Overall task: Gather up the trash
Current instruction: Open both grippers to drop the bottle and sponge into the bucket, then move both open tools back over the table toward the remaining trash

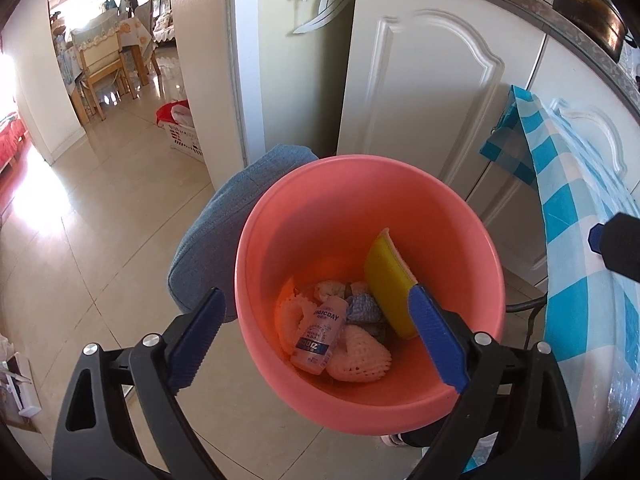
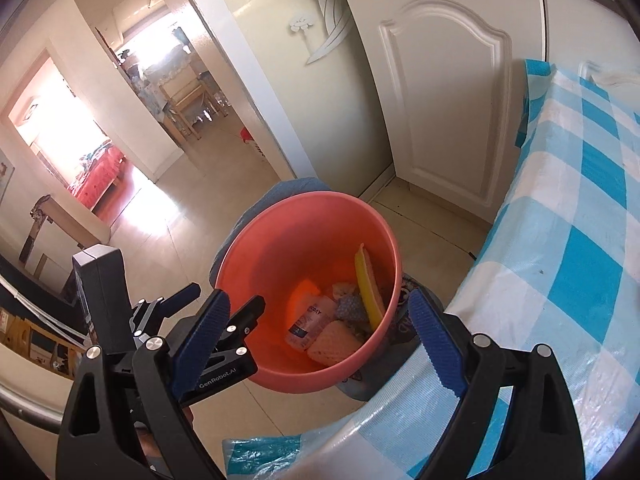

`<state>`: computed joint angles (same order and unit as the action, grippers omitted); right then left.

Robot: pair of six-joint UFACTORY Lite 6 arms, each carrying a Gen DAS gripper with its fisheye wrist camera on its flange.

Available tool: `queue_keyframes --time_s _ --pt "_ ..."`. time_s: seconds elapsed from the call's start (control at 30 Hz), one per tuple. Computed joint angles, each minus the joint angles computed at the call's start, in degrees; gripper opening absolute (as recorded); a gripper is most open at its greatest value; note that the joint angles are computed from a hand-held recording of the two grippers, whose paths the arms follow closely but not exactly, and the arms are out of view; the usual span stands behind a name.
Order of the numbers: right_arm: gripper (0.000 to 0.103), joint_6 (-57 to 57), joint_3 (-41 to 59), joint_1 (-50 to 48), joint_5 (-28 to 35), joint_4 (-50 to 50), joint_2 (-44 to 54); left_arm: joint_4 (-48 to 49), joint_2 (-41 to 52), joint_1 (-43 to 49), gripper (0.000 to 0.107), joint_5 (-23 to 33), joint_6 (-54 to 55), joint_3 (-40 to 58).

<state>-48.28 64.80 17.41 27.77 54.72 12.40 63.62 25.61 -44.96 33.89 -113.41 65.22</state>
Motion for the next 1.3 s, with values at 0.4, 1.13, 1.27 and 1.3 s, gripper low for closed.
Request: queue_keyframes --time_s 0.4,1.13,1.27,1.3 --pt "0.09 -3.5 -8.9 -7.3 3.2 2.0 -9.6 -5.6 -0.6 -5.2 0.095 8.7 6.3 4.9" --pt "0.09 -17.7 -17.8 -63.2 34.8 0.3 -34.6 -7.5 -4.0 -21.6 0.095 24.1 8.1 12.7" --pt "0.091 -21.5 -15.6 -75.4 41.6 1.6 -32.0 -8.5 -2.2 -24.4 0.095 26.0 9.9 16.1" --pt "0.091 -22.3 -14.9 -77.9 43.0 1.7 -31.2 -8.9 -1.7 -25.2 0.095 26.7 10.5 17.2"
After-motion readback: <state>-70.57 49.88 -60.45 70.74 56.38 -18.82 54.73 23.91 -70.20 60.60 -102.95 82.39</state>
